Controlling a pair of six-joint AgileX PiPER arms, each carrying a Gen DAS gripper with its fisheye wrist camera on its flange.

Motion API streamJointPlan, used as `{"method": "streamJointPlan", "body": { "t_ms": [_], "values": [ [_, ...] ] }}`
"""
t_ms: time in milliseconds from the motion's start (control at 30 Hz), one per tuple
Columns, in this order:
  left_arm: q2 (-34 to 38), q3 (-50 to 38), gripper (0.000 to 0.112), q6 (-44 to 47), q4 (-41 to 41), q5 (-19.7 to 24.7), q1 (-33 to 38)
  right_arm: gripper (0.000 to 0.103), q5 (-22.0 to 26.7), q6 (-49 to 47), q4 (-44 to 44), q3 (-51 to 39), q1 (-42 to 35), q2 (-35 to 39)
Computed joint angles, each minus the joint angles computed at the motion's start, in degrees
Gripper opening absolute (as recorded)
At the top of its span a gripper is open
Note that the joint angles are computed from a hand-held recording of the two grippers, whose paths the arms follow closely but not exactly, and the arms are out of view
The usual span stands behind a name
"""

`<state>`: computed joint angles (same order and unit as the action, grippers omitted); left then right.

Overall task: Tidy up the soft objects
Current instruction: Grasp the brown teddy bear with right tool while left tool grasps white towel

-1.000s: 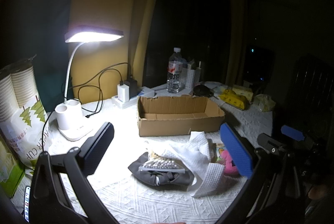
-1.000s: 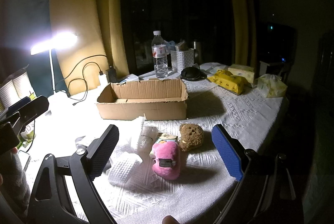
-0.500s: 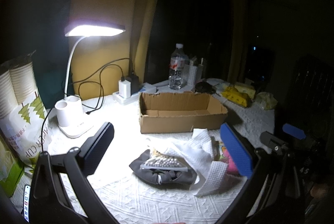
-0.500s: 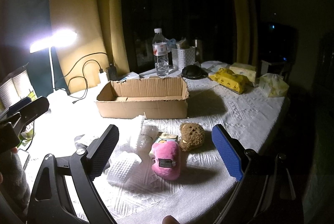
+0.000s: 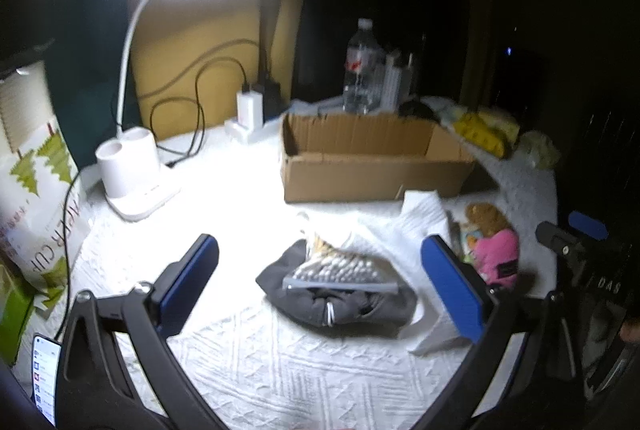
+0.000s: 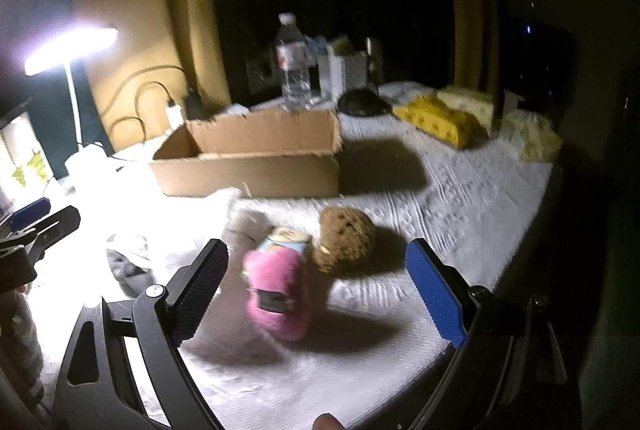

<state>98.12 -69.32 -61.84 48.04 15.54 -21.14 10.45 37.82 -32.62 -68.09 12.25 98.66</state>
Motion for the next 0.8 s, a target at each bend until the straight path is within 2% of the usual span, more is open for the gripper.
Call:
{"method": "streamJointPlan", "body": {
  "t_ms": [167,333,533,600,667,733,800],
  "values": [
    [4.1,-4.5,0.102,10.9,-8.9,0.6,-0.5,0.093,-0.4,-19.8,19.5,-3.1,-3.5,4.1],
    [8.4,-11.3,0.102,22.2,-18.8,3.6,-2.3,0.092,0.8,-40.5,39.1,-7.1,-5.9,8.1],
    [14.7,-20.7,0.101,28.1,-23.6,9.3,-4.1,0.087,5.0,-53.6,51.6,-14.4,-8.8,13.4],
    [16.9,-24.0,0.09,29.7,-24.9,11.3,-4.5,0.086,7.2,-58.9,56.5,-17.3,-9.6,15.5],
    [19.3,-27.5,0.089,31.8,-27.0,13.6,-4.7,0.083,9.1,-62.1,59.4,-19.6,-10.0,17.3],
    [21.8,-31.4,0.082,34.0,-28.6,16.9,-4.8,0.078,10.9,-63.1,60.2,-22.0,-10.3,19.2],
    [23.9,-34.5,0.067,36.8,-31.1,20.0,-4.8,0.077,12.0,-63.6,60.9,-23.3,-10.4,20.5]
  ]
}}
